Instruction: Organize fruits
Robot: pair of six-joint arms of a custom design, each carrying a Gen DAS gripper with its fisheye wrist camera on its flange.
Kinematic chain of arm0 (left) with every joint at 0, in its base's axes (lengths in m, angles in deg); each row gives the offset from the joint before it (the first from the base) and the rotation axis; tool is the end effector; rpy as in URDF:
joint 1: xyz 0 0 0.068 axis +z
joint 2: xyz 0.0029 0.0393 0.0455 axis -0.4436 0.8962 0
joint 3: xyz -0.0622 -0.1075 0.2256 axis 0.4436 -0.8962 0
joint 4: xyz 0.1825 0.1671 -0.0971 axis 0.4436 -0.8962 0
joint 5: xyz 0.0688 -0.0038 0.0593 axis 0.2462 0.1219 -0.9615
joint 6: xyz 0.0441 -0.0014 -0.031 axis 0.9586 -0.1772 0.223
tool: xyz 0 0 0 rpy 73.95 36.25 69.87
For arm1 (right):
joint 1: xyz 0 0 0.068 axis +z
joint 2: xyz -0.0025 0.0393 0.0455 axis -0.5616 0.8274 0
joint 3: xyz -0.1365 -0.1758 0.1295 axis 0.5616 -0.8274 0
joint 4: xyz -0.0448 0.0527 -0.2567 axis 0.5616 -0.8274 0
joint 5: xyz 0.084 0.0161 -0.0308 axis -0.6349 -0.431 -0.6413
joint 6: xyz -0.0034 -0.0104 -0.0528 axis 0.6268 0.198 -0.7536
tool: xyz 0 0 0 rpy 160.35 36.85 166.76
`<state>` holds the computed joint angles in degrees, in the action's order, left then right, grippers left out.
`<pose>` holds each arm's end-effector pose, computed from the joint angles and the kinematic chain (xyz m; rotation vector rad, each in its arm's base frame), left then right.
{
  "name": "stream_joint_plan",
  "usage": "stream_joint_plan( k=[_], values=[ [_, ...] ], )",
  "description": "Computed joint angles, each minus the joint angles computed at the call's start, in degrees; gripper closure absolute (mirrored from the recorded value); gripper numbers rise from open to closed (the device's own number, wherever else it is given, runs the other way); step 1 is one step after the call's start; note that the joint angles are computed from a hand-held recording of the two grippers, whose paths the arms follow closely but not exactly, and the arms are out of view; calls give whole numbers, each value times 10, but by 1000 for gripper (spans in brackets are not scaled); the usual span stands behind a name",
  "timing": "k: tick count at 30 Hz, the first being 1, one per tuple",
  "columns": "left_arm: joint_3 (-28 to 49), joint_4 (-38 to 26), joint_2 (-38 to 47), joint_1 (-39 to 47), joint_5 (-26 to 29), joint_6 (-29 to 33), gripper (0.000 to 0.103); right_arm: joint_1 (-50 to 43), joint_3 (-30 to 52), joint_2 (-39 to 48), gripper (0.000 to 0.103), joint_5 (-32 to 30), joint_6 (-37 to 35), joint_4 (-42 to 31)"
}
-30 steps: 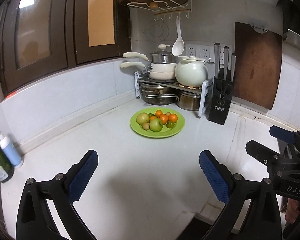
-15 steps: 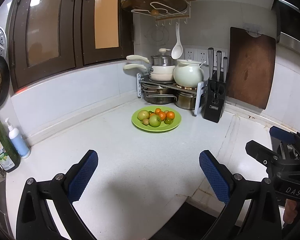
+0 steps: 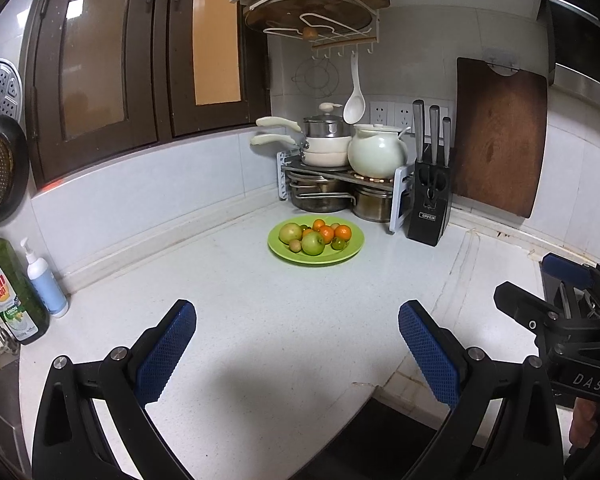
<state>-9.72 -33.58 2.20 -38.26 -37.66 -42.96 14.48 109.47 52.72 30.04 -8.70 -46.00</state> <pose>0.2284 -0.0470 0.1448 0.2006 2.0778 -0.0891 0.2047 0.1974 0.1494 -0.0088 2.0708 0.0036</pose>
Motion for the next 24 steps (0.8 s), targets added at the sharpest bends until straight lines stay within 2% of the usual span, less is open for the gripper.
stream_joint_plan(
  k=[24],
  values=[
    [-6,-8,-14,0,1,5,0,14,-10,-12,13,14,18,-12]
  ],
)
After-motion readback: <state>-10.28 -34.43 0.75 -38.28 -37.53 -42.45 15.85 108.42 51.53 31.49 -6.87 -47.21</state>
